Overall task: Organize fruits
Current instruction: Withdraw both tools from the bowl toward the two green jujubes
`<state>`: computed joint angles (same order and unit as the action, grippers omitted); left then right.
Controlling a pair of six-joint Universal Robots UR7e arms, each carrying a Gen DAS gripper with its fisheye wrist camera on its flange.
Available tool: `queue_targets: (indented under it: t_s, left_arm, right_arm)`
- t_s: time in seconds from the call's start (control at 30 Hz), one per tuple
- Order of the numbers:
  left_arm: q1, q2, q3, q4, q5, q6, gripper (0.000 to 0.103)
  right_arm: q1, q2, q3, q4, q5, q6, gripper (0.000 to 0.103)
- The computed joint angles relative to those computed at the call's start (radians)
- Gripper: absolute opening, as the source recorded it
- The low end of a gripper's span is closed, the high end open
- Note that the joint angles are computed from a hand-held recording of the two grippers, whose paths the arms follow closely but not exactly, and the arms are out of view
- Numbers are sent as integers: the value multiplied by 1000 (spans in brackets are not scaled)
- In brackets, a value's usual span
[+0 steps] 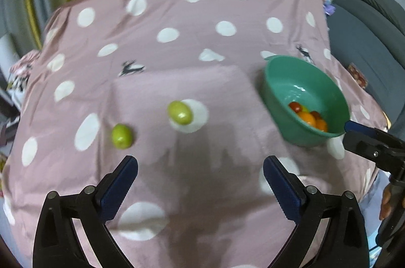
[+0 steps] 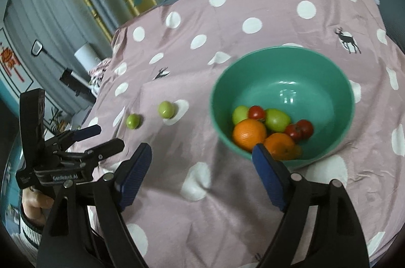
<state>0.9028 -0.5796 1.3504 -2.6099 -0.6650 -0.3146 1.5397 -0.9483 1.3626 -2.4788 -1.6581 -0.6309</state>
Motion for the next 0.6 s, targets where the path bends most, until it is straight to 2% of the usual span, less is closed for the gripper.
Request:
queue_targets:
  t_s: [0.23, 0.6]
  left_arm:
    - [16, -62, 97, 13, 2, -97, 99]
    - [37, -115, 183, -20, -12, -142, 99]
  right_arm:
    - [25, 14, 8, 24, -42, -23, 83]
    - [68, 54, 0, 58, -94, -67, 82]
